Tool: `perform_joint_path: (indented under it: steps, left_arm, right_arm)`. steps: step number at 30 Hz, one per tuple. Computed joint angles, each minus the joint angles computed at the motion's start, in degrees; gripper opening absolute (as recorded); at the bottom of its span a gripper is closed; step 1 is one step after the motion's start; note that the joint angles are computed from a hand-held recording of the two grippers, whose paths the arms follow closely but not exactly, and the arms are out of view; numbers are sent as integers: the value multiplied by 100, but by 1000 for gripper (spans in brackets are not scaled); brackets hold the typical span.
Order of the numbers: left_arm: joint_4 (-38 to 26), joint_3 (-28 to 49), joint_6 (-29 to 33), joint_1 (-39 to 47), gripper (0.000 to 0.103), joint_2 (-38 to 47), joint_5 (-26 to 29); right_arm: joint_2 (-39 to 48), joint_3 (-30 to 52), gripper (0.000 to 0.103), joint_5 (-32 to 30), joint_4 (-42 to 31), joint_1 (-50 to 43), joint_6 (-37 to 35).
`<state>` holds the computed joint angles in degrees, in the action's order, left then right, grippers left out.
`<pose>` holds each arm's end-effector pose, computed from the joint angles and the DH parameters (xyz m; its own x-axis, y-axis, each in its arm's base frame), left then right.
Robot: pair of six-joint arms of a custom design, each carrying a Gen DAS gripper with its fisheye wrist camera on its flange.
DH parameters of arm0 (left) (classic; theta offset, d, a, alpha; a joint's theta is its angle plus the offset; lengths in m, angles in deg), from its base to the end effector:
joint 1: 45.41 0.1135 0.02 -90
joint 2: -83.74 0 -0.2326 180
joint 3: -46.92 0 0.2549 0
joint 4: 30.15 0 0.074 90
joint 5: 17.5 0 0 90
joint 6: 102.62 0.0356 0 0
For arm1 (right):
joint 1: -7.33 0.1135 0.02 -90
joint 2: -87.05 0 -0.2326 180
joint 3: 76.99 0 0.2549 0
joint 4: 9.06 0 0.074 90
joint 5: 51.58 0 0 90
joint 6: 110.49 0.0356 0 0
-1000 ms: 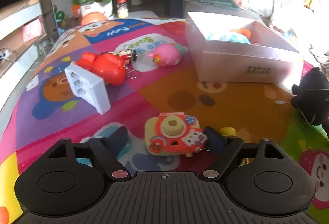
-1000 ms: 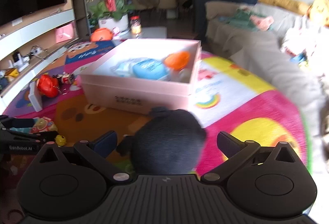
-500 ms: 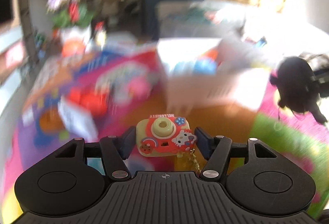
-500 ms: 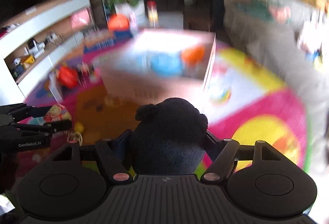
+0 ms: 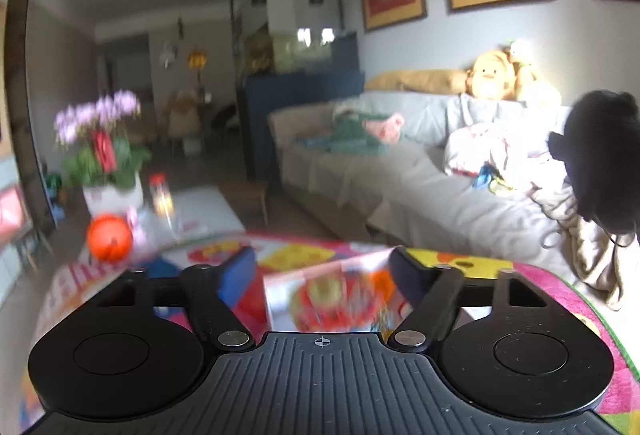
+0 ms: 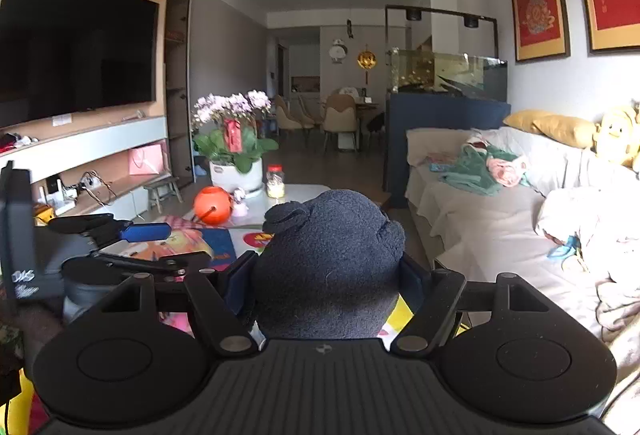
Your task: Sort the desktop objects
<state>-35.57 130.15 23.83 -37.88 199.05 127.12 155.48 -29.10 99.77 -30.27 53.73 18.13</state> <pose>0.4107 0.0250 0.1308 -0.1495 0.3272 -0.9330 0.8133 0.5773 0.0721 0.1889 0.1531 0.1797 -0.2937 0.1255 -0.9476 0.3681 0.9297 0.0091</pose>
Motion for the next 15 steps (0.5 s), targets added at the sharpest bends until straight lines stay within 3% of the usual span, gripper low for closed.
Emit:
perform_joint_path:
  steps: [1, 4, 8, 11, 15]
  left_arm:
    - [-204, 113, 124, 61, 94, 130, 39]
    - [-603, 188, 680, 306, 95, 460, -139]
    - [-1546, 545, 1487, 633, 95, 1099, -576]
    - [-2027, 710, 1889, 858, 96, 1465, -776]
    - [-2401, 787, 2274, 1177, 97, 1680, -730]
  right_arm:
    - [-22, -40, 73, -89, 15, -76, 0]
    - [-25, -183, 73, -430, 204, -373, -38]
    - [379, -159, 73, -1518, 874, -1273, -398]
    - [1199, 203, 73, -2562, 1394, -2015, -491]
    - [2913, 1268, 73, -3870, 1824, -2776, -279]
